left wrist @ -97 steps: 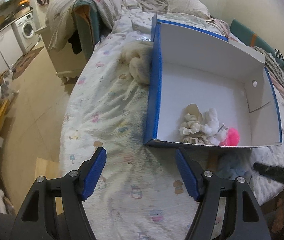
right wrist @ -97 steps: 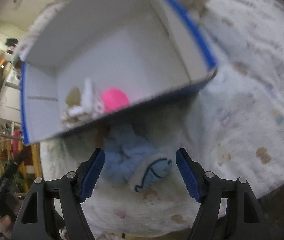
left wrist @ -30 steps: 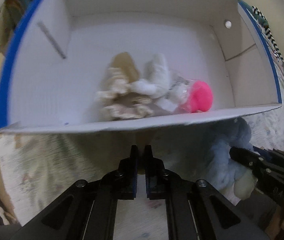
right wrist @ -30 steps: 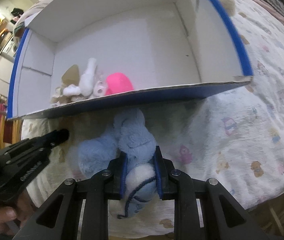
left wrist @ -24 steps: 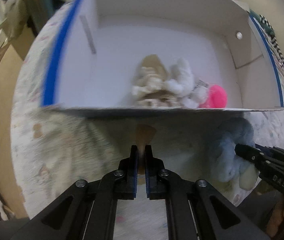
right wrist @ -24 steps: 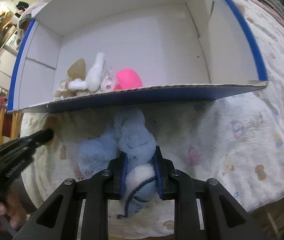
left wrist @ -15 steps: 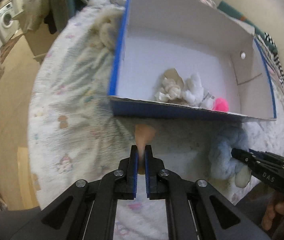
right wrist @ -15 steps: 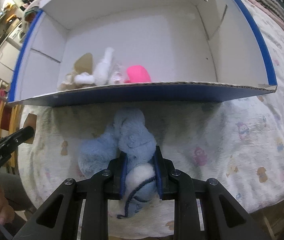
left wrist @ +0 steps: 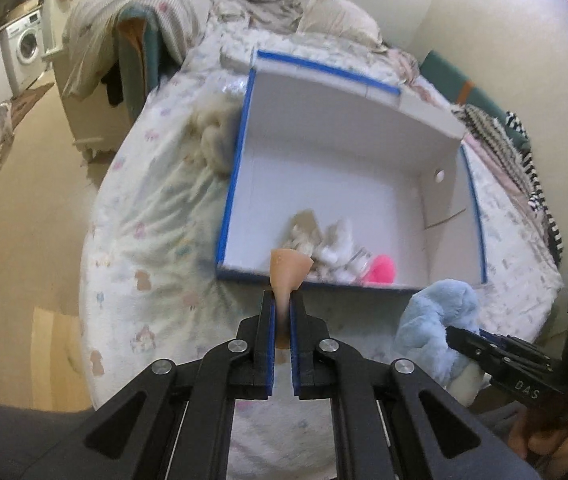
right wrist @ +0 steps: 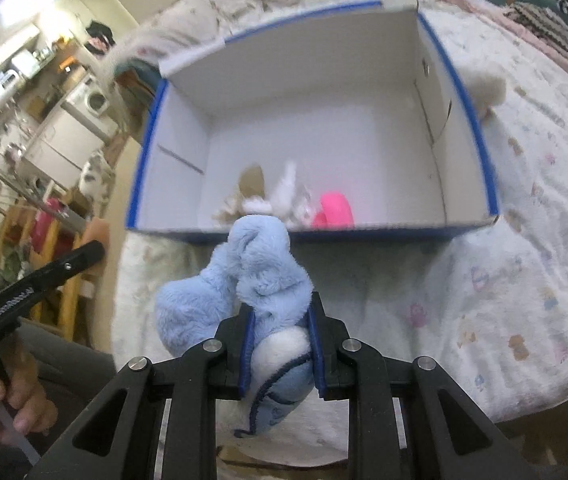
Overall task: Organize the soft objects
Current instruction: 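Carry the blue plush and orange item into the box with both grippers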
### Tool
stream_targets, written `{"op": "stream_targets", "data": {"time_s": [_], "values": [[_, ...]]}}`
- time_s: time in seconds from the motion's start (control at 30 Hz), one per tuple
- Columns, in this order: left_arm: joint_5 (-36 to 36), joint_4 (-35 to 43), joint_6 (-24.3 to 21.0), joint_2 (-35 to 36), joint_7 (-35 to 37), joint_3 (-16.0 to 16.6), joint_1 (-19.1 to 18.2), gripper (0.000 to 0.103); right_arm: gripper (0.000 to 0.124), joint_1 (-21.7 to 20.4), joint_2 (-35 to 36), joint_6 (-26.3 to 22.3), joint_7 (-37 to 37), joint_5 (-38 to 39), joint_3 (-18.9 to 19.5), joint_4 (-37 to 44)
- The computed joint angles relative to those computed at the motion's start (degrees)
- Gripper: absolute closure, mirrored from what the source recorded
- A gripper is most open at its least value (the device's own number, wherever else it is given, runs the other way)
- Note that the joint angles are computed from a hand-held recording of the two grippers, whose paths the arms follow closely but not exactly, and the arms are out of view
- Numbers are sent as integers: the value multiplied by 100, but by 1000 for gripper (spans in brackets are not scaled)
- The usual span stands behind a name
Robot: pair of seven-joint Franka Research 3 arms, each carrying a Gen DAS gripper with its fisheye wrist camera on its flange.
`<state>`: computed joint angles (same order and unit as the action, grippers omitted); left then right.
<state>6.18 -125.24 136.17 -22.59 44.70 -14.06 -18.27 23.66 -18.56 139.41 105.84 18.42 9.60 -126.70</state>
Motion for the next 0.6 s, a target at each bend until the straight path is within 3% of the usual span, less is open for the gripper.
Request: {"op": "stream_targets", "data": {"time_s": [0.17,0.47,0.6], "values": [[201,471,-26,295,33,-31,96,97,99,-88,31,249,46,-66,-25,255],[456,1401,-173,1080,314,-57,202,97,99,-180,715,368,-163,110,-188,1076],[470,1787,-188,1514,425,-53,208,97,99,-249,996,718,-73,105,-224,1211]]}}
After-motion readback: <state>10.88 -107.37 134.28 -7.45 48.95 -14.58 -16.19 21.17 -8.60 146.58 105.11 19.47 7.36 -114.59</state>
